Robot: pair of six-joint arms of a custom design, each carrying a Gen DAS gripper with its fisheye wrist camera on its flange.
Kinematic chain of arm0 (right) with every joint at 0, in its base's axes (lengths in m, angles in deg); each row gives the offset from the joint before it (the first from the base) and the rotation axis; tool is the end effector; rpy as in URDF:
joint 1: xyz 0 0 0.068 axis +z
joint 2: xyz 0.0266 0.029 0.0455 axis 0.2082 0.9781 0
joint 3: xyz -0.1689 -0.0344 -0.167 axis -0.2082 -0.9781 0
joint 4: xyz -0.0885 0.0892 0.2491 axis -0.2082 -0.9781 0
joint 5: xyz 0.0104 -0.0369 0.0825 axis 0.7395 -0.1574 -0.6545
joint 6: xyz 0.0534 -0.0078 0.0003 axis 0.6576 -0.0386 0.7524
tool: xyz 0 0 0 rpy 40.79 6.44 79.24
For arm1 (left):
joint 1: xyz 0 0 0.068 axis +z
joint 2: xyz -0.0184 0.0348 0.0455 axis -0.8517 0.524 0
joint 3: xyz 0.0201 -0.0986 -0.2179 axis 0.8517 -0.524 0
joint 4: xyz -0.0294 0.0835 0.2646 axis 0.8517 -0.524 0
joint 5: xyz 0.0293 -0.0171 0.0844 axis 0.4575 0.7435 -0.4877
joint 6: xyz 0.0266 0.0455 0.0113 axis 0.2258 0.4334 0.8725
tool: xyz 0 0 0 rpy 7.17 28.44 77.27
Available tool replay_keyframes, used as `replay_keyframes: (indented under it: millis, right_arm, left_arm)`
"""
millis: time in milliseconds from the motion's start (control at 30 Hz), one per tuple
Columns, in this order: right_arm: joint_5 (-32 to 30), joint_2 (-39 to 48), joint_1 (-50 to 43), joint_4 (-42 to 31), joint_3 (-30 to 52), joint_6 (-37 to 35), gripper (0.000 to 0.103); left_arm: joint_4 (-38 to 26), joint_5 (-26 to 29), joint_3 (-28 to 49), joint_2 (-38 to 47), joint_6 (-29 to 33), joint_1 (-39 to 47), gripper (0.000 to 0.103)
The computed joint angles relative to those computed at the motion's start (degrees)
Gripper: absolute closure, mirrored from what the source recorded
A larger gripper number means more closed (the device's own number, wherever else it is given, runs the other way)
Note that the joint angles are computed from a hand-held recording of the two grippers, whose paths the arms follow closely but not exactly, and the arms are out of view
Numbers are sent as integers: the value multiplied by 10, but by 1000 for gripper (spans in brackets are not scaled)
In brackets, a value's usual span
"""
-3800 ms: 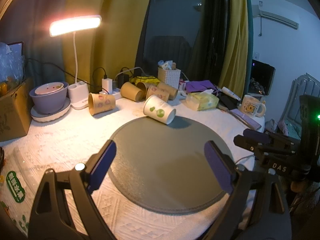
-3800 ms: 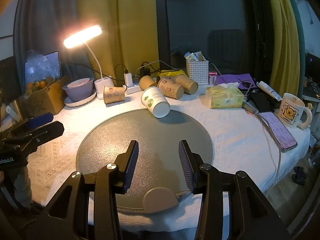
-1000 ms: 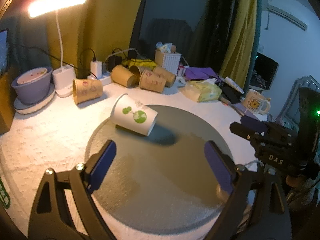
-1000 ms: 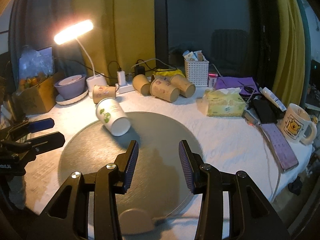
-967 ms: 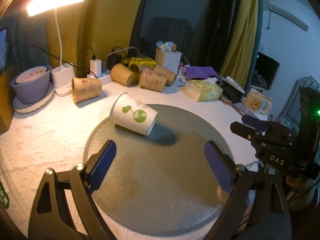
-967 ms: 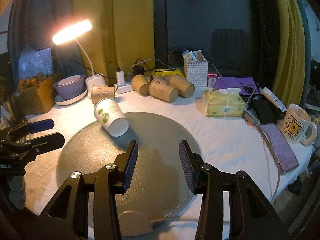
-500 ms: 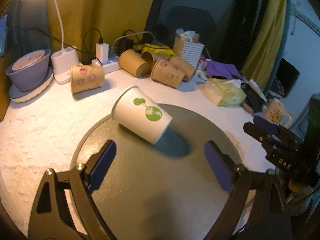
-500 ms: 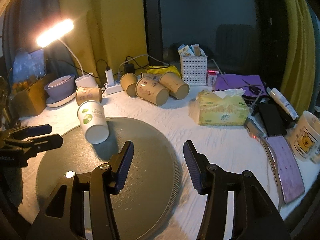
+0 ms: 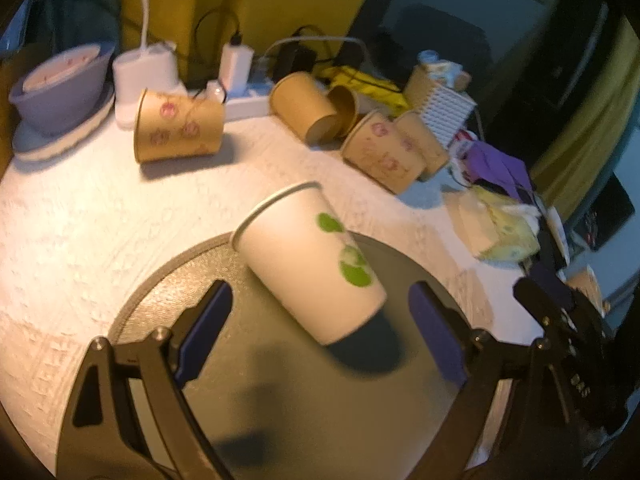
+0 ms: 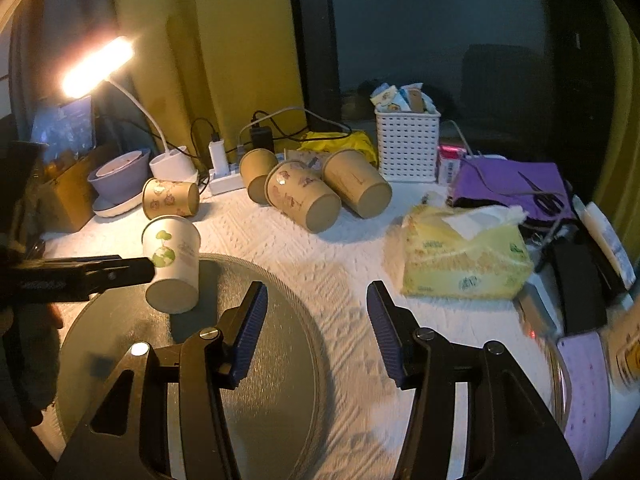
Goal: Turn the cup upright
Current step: 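Close the left gripper around the white cup's body, then lift the white cup with the left gripper while the right gripper grasps its rim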
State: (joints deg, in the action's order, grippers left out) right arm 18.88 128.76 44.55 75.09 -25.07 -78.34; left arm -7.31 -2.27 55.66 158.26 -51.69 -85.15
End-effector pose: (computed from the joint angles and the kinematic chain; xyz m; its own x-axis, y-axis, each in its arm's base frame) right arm 0.2467 0.1477 0.1103 -0.4643 -0.1275 -0.8765 -0.2917 0.9564 0.0153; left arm 0.2917 -0.1441 0.1482 -0.7853 -0.2472 -0.5676 -0.0571 0.9419 -0.3311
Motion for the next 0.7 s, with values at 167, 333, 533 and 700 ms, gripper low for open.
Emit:
replay_keyframes:
  millis: [167, 333, 533, 700]
  right_arm:
    - [-26, 20, -11, -4, 27, -18, 48]
    - [-44, 40, -22, -2, 46, -21, 48]
    - [-45, 53, -30, -10, 55, -8, 48]
    - [-34, 40, -17, -26, 51, 2, 48]
  left_arm:
    - [6, 43, 42, 59, -17, 16, 12]
    - [4, 45, 86, 109, -6, 11, 15]
    - [10, 52, 104, 135, 14, 13, 40]
    - [28, 69, 71, 109, 36, 18, 41]
